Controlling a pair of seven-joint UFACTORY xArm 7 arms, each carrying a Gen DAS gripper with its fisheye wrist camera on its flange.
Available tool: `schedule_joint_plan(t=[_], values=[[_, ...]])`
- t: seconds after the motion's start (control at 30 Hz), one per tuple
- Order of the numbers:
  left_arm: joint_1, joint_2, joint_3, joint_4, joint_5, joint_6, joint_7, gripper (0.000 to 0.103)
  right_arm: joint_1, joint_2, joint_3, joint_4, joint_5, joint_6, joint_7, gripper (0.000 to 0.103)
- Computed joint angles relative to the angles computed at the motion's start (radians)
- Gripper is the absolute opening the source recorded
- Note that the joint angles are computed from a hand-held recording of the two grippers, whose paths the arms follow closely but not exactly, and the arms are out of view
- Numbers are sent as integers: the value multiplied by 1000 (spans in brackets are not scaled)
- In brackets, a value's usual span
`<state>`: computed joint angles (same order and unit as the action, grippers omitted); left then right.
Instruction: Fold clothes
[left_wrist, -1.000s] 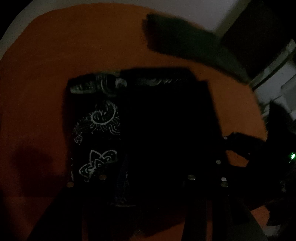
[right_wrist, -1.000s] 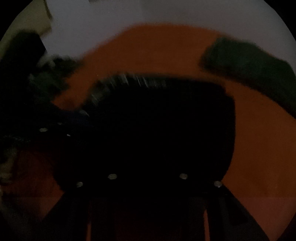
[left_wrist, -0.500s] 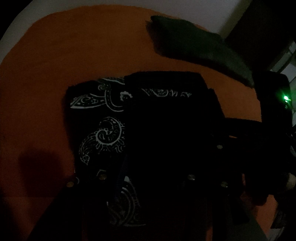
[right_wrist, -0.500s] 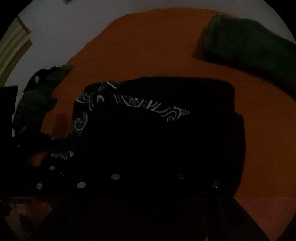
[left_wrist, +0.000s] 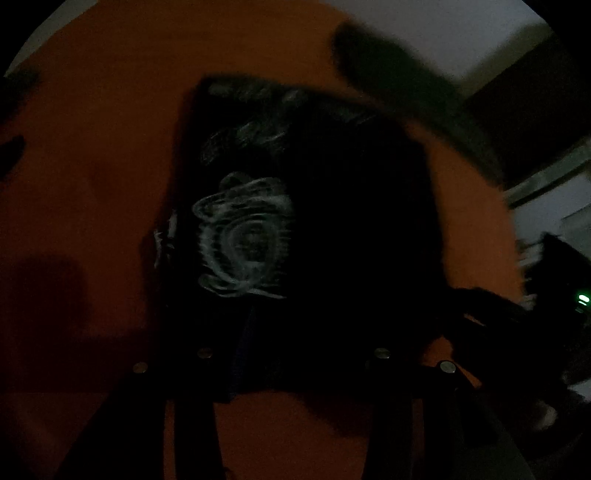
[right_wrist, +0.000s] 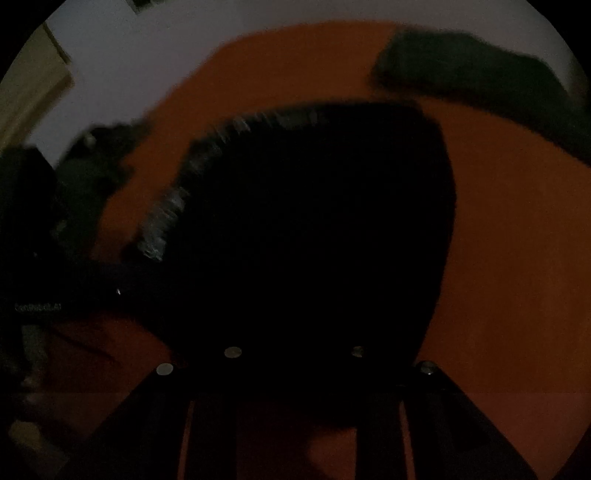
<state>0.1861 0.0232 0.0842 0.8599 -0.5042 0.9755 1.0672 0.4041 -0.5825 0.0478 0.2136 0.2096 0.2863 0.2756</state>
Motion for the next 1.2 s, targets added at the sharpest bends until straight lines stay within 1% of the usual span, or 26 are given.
schedule_joint_plan(t=[0.07,0.1,0.17,0.23,0.27,0.3,0.33,0.43,0.47,0.5,0.53,0.57,0.63,0.67,0.7,0.77,0.8,0.83,0.9,0.97,1.0,1.07,1.1,1.13,1.17,1.2], values=[[7,26,5,30,-7,33,-42,44,-10,56,19,20,-13,-27,9,18],[14,11,7,28,-13,40,-36,44,-5,45,14,22,-10,-22,10,18],[23,-41,16,13,-25,49,-3,44,42,-16,-32,4,29,-34,-16,19],[18,-102,23,-20,-54,29,73,44,42,-60,-15,-10,17,-32,-23,19],[13,-132,29,-37,-70,19,115,44,36,-48,2,-9,4,-32,-22,19],[1,-153,28,-54,-76,-7,142,44,31,-34,17,-7,-10,-31,-19,19],[-12,-163,20,-82,-63,-72,151,44,30,-12,18,-5,-11,-23,-12,19],[-63,-175,2,-174,3,-308,148,46,25,16,18,-5,-17,-14,-6,17],[-46,-172,-33,-193,29,-366,143,46,6,9,37,10,-37,22,3,17],[-52,-179,-26,-201,20,-382,145,46,11,-18,25,12,-32,36,-2,17],[-95,-194,23,-193,-1,-357,156,46,14,-44,15,14,-27,51,-7,17],[-96,-207,35,-175,-31,-312,182,46,15,-70,7,16,-23,61,-12,17],[-114,-230,57,-159,-92,-285,238,46,-32,-113,34,6,-51,20,-1,16],[-122,-227,53,-158,-99,-299,243,46,-74,-110,59,13,-92,14,23,16],[-126,-216,40,-158,-81,-324,227,46,-89,-64,57,33,-91,36,18,16],[-127,-141,10,-146,-5,-393,164,46,-113,37,47,79,-98,74,30,17],[-128,-114,2,-142,17,-417,150,46,-85,72,9,80,-65,65,8,17],[-129,-103,-1,-140,19,-433,156,46,-85,75,7,84,-62,71,2,16],[-109,-118,-8,-119,11,-389,155,46,-84,77,4,93,-54,83,-11,16],[-126,-128,41,-53,-40,-264,165,46,-87,19,-13,90,-22,99,-3,16],[-110,-123,24,-34,-53,-252,168,46,-100,2,-11,89,-22,89,2,16],[-113,-102,9,-9,-47,-271,153,46,-137,-3,2,101,-46,71,6,16],[-114,-82,-2,-1,-26,-294,133,46,-156,41,5,124,-62,67,5,16],[-119,-45,-16,12,0,-319,102,46,-147,93,-10,147,-50,56,-5,16],[-124,-1,-29,29,24,-344,72,46,-97,180,-66,184,-7,44,-47,16],[-120,8,-36,25,19,-365,85,46,-83,224,-80,195,37,35,-84,16]])
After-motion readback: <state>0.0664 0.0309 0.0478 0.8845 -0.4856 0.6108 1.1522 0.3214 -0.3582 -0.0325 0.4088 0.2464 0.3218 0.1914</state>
